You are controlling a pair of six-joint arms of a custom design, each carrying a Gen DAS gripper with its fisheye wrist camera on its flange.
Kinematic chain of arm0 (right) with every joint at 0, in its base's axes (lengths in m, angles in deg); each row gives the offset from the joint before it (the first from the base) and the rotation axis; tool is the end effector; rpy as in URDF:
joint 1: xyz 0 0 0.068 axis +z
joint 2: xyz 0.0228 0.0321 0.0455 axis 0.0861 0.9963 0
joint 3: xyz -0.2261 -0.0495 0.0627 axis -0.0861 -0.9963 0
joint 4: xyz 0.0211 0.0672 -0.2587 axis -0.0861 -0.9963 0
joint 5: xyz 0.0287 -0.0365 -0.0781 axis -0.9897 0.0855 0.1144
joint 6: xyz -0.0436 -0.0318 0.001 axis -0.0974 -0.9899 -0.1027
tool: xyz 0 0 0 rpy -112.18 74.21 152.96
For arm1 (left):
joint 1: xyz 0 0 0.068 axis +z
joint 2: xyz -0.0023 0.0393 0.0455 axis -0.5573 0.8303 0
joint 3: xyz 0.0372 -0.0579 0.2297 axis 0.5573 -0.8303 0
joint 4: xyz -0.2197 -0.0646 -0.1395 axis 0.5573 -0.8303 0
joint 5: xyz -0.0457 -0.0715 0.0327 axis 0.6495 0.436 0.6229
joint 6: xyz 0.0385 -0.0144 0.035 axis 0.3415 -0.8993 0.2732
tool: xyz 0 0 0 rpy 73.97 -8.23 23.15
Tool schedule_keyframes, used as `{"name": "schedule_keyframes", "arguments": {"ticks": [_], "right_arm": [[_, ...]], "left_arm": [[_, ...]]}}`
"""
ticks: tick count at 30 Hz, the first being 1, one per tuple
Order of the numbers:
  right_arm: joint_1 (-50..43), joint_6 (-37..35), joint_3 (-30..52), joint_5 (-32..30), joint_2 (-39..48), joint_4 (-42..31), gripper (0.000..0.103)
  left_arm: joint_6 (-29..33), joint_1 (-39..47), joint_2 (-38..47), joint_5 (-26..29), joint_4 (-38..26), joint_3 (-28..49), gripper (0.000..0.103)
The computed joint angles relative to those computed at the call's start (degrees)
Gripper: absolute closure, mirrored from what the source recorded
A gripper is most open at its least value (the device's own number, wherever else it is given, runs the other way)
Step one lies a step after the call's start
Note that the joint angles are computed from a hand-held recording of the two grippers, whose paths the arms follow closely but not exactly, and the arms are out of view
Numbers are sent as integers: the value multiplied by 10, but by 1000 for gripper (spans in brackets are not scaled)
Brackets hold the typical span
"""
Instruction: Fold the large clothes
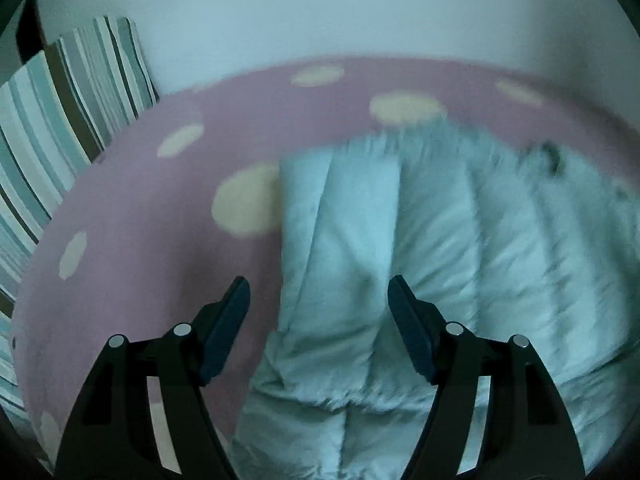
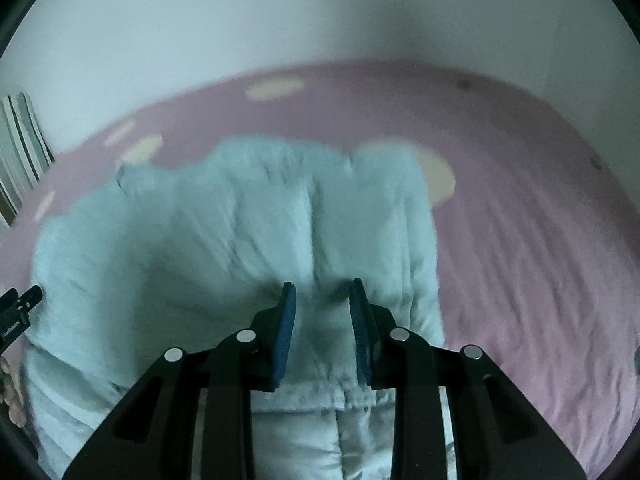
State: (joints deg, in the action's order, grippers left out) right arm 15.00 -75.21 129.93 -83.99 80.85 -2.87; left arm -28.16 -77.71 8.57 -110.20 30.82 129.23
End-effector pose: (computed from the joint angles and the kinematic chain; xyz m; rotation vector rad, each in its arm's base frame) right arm 0.3171 0.0562 0.0993 -0.0710 2.4530 0.1274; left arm 0.2338 -0.1923 0.1245 -0.4225 2.4166 0.3913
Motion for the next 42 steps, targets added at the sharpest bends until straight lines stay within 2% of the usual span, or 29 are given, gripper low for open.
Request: {"name": "schedule_keyframes", "arguments": {"ticks": [2, 6, 12, 15, 19, 22, 25, 29, 33, 35, 37, 40, 42], "right_arm": [[-3, 4, 21, -9, 4, -7, 63], [3, 0, 84, -1, 72, -9, 63], [23, -8, 163, 27, 188, -30, 62], [31, -14, 162, 44, 196, -19, 62], [34, -1, 129, 50, 138, -25, 62], [53, 13, 67, 36, 63, 1, 62], [77, 11, 31, 23, 34, 10, 62], [109, 10, 56, 30, 89, 0, 61], [102, -2, 56, 26, 113, 12, 60], [98, -4, 35, 21, 79, 8, 58], [89, -2, -7, 8, 20, -1, 48], [64, -22, -105, -1, -120, -13, 38], [30, -41, -186, -16, -254, -52, 33]], "left_arm": [[27, 7, 4, -13, 18, 16, 32], [68, 53, 60, 25, 59, 50, 32], [97, 75, 155, 54, 71, 98, 29], [99, 77, 163, 55, 73, 101, 29], [52, 46, 140, 17, 2, 121, 30], [19, 12, 95, -2, 8, 95, 30], [25, -7, 98, 7, 38, 93, 30], [58, 4, 174, 52, 42, 140, 30], [65, 11, 207, 53, 42, 158, 25], [59, 6, 187, 50, 30, 151, 25], [42, -8, 141, 52, 26, 115, 25], [-10, -46, 61, 32, 12, 41, 25], [-85, -93, -19, 21, -17, -32, 25]]}}
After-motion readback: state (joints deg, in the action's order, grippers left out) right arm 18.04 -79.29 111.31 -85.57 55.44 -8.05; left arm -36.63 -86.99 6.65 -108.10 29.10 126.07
